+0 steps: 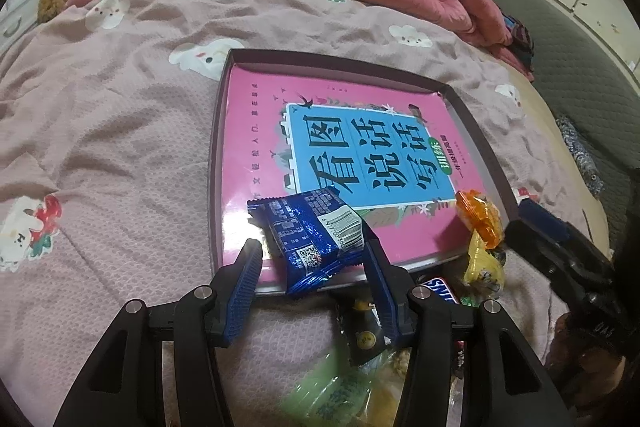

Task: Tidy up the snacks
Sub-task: 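Release the snack bar into the tray while the left tool releases the blue packet, then withdraw both open tools from the tray back toward the snack pile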

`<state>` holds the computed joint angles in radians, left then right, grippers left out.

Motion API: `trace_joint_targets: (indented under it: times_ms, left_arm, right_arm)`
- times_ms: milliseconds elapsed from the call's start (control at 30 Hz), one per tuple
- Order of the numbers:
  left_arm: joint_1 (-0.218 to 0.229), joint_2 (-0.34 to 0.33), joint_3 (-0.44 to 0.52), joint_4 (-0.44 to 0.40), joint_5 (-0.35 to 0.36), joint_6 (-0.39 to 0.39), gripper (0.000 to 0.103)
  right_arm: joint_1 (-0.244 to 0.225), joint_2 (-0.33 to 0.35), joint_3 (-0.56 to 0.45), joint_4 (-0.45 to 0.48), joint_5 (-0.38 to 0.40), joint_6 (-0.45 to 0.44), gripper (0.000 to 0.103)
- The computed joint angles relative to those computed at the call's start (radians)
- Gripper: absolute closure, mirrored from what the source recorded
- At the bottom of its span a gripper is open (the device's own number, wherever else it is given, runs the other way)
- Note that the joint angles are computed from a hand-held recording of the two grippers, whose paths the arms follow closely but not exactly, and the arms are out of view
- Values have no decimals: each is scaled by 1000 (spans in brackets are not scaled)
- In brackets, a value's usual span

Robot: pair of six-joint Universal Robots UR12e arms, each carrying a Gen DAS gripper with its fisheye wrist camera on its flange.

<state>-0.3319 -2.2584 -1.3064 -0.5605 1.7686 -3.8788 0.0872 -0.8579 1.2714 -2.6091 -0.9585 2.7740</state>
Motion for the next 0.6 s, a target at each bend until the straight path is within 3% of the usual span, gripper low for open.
trace_joint_targets:
  times_ms: [333, 600]
  left_arm:
    - [5, -7, 8, -49, 9, 4, 47]
    - [4, -3, 5, -46, 36, -13, 47]
  right_arm:
    - [-25, -21, 18, -85, 10, 82, 17]
    - [-30, -36, 39, -124, -7, 73, 16]
